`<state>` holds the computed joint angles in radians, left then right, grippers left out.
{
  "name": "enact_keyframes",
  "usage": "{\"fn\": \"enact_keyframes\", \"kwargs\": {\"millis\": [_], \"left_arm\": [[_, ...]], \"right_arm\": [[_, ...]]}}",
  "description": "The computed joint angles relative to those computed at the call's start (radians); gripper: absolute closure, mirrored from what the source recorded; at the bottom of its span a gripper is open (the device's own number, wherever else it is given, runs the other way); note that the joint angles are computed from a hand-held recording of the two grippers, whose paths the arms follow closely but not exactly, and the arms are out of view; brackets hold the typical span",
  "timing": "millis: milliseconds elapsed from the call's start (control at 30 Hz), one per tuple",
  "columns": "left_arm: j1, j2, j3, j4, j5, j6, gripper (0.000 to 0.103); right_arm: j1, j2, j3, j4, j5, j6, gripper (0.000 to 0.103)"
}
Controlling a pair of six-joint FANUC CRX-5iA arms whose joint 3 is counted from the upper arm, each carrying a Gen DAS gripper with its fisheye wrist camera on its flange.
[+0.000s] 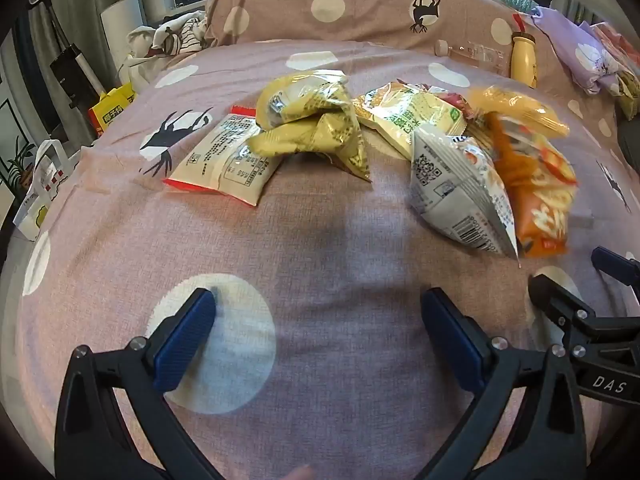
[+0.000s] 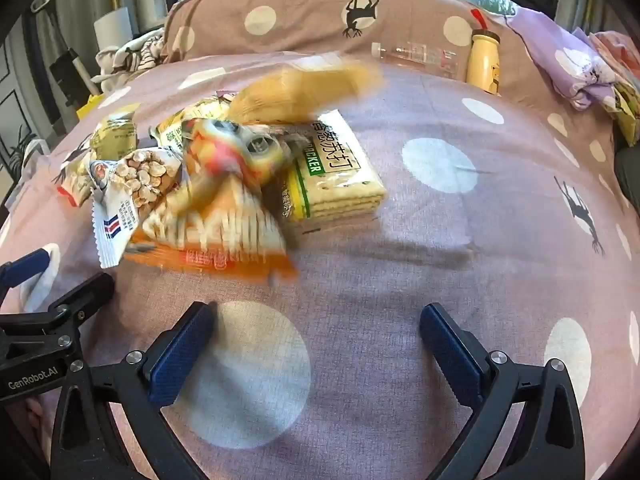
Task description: Organize snacks
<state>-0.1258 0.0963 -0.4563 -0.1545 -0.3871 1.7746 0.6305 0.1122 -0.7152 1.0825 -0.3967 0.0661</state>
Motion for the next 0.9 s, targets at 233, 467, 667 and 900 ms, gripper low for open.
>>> {"fn": "enact_keyframes", "kwargs": {"millis": [233,467,667,900], "left_arm": [[0.001,-0.001,-0.005,0.011,0.003,-0.008,0.0],[0.006,-0.003,-0.008,0.023,0.005,-0.022,0.0],[0.006,-0.003,-0.007,0.022,0.003,-0.02,0.0],[0.007,-0.003,-0.011,0.024,0.009,-0.023,0.0]], "right_arm": [[-0.008,0.01,0.001,0.026,0.005,-0.018,0.001],[-0.011,0.011,0.0,0.033,0.009,-0.024,0.0],[-0.012,0.012,0.0,0.044,0.009,-0.033,0.0],[-0.012,0.011,-0.002,0.048,0.01,-0.037,0.0]]}}
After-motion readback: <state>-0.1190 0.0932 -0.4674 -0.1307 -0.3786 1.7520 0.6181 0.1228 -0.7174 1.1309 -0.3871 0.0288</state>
